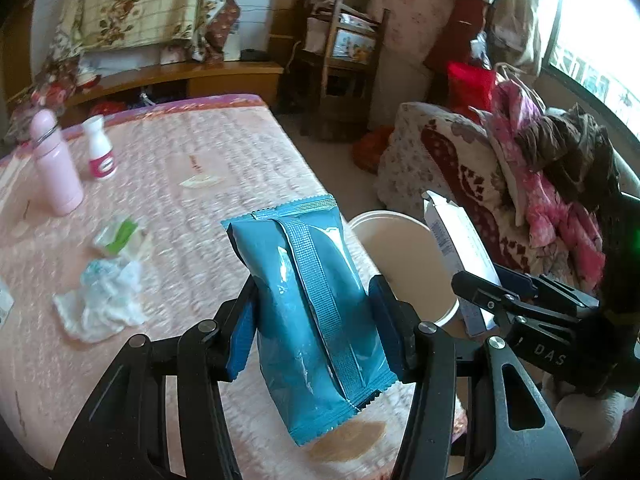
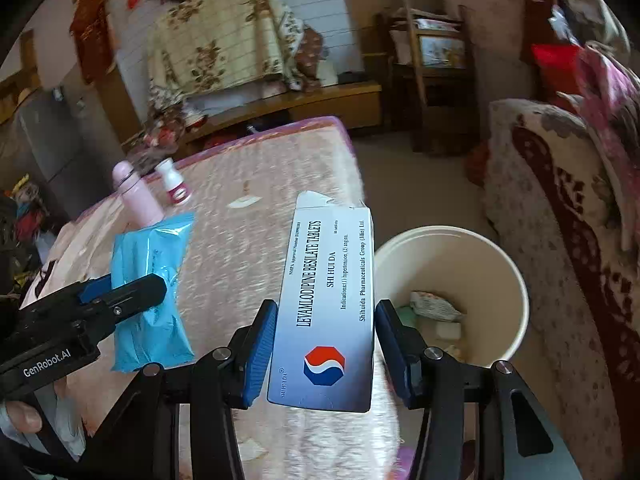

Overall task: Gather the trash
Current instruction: 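Carry the blue wipes packet and white medicine box over the bucket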

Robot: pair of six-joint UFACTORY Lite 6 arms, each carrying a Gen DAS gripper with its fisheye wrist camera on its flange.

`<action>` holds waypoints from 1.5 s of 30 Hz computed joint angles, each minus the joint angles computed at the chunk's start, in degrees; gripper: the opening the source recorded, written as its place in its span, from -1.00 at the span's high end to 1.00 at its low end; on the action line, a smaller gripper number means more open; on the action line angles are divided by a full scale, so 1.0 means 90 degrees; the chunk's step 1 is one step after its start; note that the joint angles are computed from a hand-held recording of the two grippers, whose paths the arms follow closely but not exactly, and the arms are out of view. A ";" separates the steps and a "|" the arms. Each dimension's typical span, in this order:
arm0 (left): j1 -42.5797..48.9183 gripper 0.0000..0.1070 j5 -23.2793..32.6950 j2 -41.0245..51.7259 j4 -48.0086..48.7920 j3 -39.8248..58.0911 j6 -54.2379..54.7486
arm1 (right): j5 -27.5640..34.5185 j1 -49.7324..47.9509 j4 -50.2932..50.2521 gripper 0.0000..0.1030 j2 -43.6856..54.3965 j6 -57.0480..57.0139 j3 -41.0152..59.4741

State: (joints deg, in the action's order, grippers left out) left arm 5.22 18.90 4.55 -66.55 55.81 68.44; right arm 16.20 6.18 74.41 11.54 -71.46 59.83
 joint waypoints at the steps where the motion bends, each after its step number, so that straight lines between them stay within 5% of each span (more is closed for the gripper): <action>1: -0.0094 0.03 -0.0051 0.0071 0.0026 0.0078 -0.0049 | 0.0069 -0.0148 0.0028 0.06 -0.0003 -0.0073 -0.0011; 14: -0.1153 0.03 -0.0464 0.1408 0.0833 0.1459 -0.1006 | 0.0397 -0.1253 0.0093 0.06 0.0538 -0.0374 0.0369; 45: -0.1861 0.03 0.0097 0.5028 0.3230 0.5445 -0.3913 | 0.0599 -0.2029 -0.0920 0.06 0.3343 0.0980 0.2698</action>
